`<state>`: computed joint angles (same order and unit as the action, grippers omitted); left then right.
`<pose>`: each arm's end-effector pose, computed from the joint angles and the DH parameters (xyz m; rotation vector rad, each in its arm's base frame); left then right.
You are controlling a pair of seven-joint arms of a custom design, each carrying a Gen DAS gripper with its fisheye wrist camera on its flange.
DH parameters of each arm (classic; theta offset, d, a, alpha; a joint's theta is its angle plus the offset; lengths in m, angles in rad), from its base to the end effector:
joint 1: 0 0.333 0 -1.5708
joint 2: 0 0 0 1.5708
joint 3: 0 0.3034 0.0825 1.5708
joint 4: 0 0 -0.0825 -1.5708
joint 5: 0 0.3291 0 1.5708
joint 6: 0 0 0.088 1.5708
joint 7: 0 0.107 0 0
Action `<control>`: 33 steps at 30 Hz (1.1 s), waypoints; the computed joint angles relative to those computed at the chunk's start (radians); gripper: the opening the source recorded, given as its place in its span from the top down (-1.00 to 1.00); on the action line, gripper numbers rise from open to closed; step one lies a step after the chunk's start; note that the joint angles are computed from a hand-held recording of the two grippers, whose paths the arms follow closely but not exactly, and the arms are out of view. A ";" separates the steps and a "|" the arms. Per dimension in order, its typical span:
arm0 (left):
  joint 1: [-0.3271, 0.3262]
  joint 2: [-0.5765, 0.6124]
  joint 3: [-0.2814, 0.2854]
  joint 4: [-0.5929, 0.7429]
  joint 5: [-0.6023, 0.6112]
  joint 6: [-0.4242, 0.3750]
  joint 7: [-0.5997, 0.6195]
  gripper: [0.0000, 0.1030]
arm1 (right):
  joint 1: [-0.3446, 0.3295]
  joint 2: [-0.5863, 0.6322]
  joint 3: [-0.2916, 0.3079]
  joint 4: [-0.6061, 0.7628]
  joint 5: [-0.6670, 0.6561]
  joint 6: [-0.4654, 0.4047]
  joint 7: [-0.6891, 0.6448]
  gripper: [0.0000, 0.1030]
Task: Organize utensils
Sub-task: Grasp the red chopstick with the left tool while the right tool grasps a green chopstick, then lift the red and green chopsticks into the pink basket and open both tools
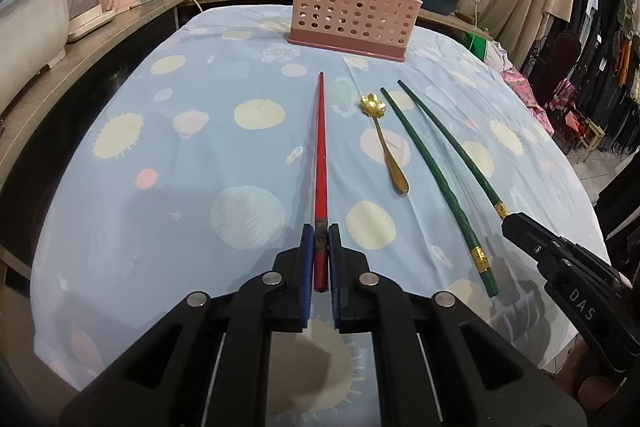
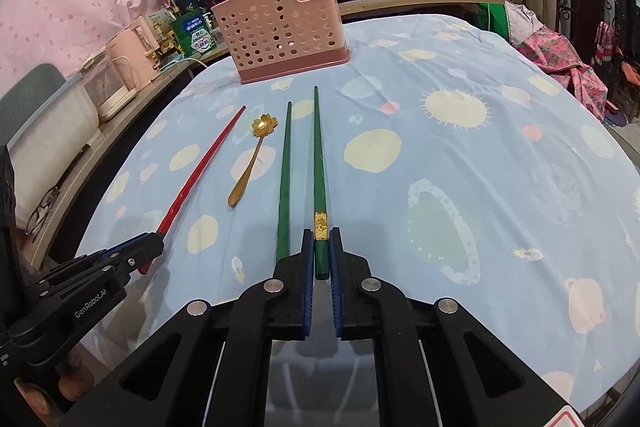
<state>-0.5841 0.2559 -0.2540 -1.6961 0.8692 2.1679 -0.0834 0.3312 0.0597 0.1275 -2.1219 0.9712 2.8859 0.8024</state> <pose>0.4380 -0.4201 0.4895 -2.1103 1.3881 -0.6714 0.5051 0.1947 0.4644 -1.9026 1.3184 -0.2187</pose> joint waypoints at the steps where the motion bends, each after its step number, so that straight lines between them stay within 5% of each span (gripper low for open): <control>1: 0.001 -0.007 0.001 -0.004 0.001 0.003 -0.005 0.86 | -0.002 -0.004 0.000 0.003 0.012 -0.004 -0.006 0.85; 15: 0.033 -0.088 -0.014 0.003 0.049 0.001 -0.029 0.86 | -0.022 -0.040 -0.030 0.075 0.146 -0.060 -0.071 0.85; 33: 0.056 -0.068 0.013 0.181 0.152 -0.041 0.073 0.86 | -0.062 0.027 -0.031 0.304 0.268 -0.071 -0.146 0.85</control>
<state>-0.5284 0.1883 -0.2415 -1.5150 1.0210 2.1265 -0.0109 0.2696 0.0869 0.0967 -1.8177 1.2393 2.8148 0.6569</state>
